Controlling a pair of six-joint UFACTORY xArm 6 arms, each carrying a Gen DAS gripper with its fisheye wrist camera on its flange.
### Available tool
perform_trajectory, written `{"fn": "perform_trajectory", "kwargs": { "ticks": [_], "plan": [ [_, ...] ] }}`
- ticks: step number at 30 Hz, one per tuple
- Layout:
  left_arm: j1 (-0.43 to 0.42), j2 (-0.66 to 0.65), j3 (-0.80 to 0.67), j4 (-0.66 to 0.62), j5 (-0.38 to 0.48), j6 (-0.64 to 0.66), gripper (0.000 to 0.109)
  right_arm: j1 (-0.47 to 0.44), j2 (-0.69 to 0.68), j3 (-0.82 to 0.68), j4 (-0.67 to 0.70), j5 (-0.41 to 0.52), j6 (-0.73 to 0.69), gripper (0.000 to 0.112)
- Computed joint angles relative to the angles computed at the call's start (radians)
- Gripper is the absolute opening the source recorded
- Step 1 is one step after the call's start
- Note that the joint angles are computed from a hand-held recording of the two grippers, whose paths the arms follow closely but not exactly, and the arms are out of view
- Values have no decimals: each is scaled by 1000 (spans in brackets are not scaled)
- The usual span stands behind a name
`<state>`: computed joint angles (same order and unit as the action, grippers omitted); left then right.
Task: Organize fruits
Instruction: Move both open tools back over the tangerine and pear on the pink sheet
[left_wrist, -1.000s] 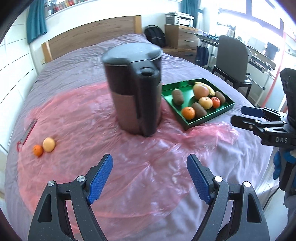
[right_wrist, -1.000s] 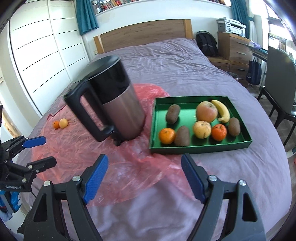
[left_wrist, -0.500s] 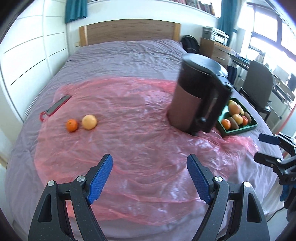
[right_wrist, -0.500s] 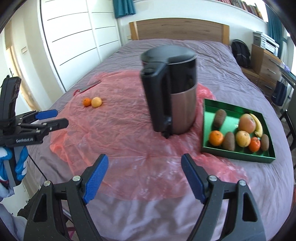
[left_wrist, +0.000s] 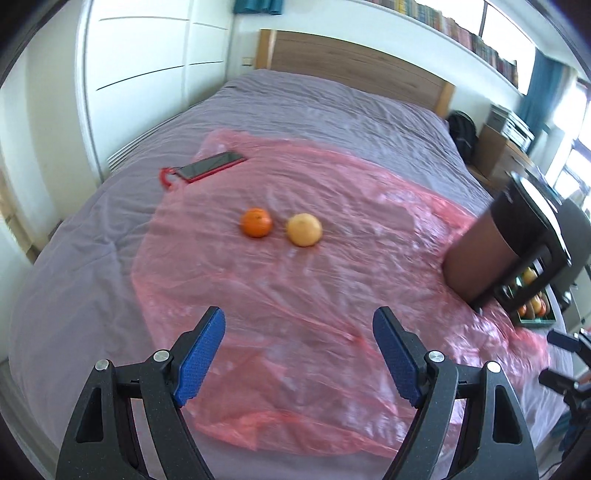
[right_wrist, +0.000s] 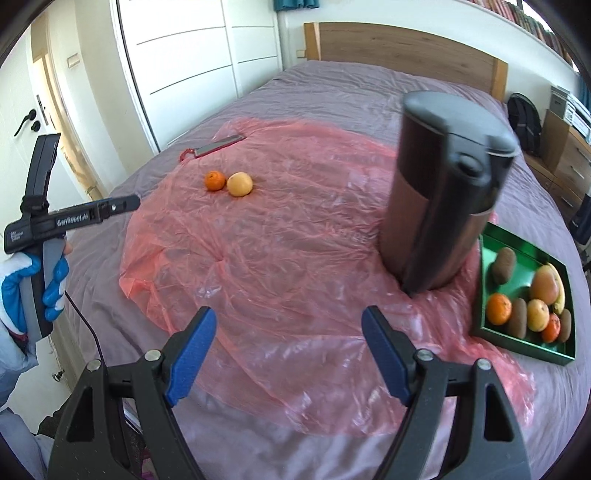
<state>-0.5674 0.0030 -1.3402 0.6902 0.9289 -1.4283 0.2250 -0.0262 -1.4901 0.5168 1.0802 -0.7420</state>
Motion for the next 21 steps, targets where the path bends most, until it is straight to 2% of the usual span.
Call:
{"fn": "perform_trajectory", "kwargs": {
  "ticks": [4, 11, 21],
  "plan": [
    [67, -67, 109, 15, -49, -47, 78, 60, 34, -20, -25, -8, 30, 102],
    [160, -77, 173, 4, -110, -9, 78, 156, 136, -107, -65, -24, 78, 102],
    [268, 68, 91, -43, -194, 156, 78, 261, 406, -373, -83, -27, 152, 102]
  ]
}}
